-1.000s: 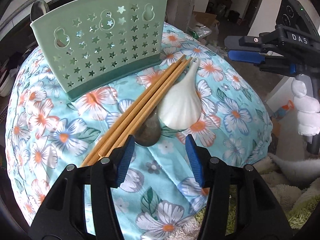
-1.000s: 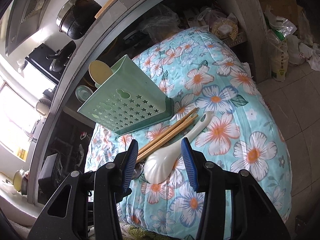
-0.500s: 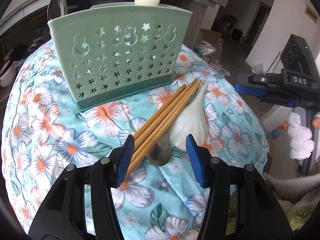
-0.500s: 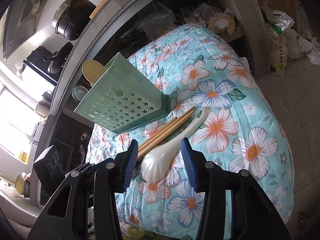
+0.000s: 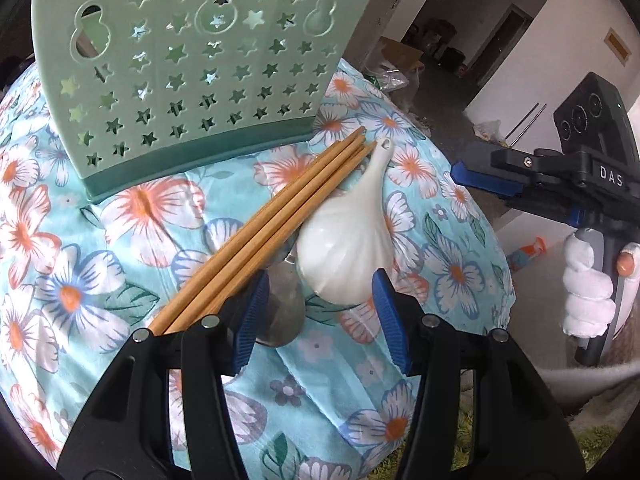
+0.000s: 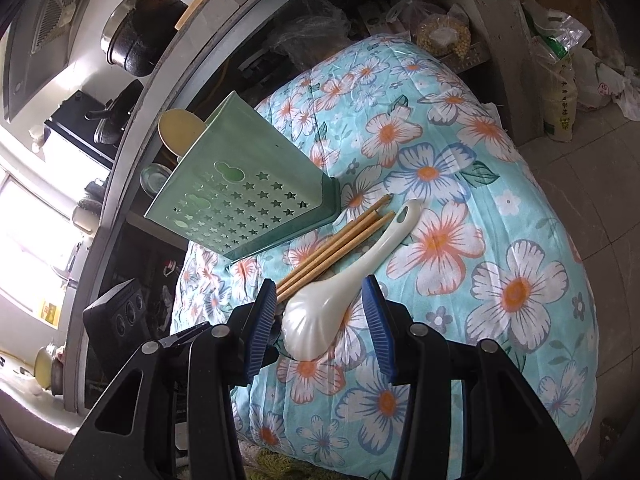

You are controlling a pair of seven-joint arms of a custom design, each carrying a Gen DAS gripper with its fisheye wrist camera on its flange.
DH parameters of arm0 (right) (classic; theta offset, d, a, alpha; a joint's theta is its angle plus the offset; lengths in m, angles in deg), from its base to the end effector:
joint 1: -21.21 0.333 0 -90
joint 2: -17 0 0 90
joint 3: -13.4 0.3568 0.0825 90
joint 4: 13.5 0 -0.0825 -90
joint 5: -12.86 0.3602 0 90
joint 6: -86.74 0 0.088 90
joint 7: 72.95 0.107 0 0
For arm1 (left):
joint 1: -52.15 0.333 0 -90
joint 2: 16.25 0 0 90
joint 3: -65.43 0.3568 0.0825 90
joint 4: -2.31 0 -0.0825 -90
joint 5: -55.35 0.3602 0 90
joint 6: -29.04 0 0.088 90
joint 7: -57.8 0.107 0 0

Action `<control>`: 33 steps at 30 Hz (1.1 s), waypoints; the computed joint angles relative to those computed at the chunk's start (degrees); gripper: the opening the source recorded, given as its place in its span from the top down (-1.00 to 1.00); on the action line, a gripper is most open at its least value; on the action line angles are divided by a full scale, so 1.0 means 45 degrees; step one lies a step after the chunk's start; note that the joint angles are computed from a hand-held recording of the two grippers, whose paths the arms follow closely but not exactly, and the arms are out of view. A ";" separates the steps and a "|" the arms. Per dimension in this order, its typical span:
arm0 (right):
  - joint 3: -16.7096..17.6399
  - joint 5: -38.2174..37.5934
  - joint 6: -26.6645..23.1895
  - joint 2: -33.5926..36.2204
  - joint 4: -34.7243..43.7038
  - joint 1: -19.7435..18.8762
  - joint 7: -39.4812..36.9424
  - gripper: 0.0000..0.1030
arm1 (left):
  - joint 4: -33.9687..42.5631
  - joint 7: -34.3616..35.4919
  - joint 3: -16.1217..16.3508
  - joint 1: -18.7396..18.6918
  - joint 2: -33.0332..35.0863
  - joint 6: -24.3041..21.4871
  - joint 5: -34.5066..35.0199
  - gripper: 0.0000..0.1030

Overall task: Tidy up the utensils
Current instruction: 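Move the left gripper to the metal spoon beneath the chopsticks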

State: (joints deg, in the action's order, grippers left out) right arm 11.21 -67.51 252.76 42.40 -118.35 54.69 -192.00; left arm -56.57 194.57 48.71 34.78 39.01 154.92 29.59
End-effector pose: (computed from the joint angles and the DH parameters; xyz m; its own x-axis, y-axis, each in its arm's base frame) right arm 0.5297 0.3943 0.3762 -0.4226 -0.6446 -0.6371 -0.5240 0.7473 -0.4085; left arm 0.7160 -0.3838 0.3331 -0.8529 -0.3996 0.3358 -0.5214 0.6841 -0.5101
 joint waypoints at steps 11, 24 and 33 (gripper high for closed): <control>-0.0067 0.0446 0.0233 0.0266 0.0274 0.0041 -0.0496 0.14 | -0.0030 0.0100 -0.0206 0.0055 0.0095 0.0568 -0.0390 0.01; -0.0285 0.0905 0.0141 0.0328 0.0401 0.0365 -0.0892 0.14 | -0.2566 0.2139 -0.0697 0.0640 -0.1380 0.1899 -0.1343 0.01; -0.0325 0.0778 0.0095 0.0291 0.0324 0.0429 -0.0620 0.14 | -0.6300 0.5948 -0.0680 -0.0164 -0.2908 0.6981 -0.0954 0.01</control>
State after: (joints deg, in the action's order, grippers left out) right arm 9.74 -64.01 253.19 43.71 -116.89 56.62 -194.79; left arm -84.93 221.33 45.65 34.04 25.92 186.34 25.30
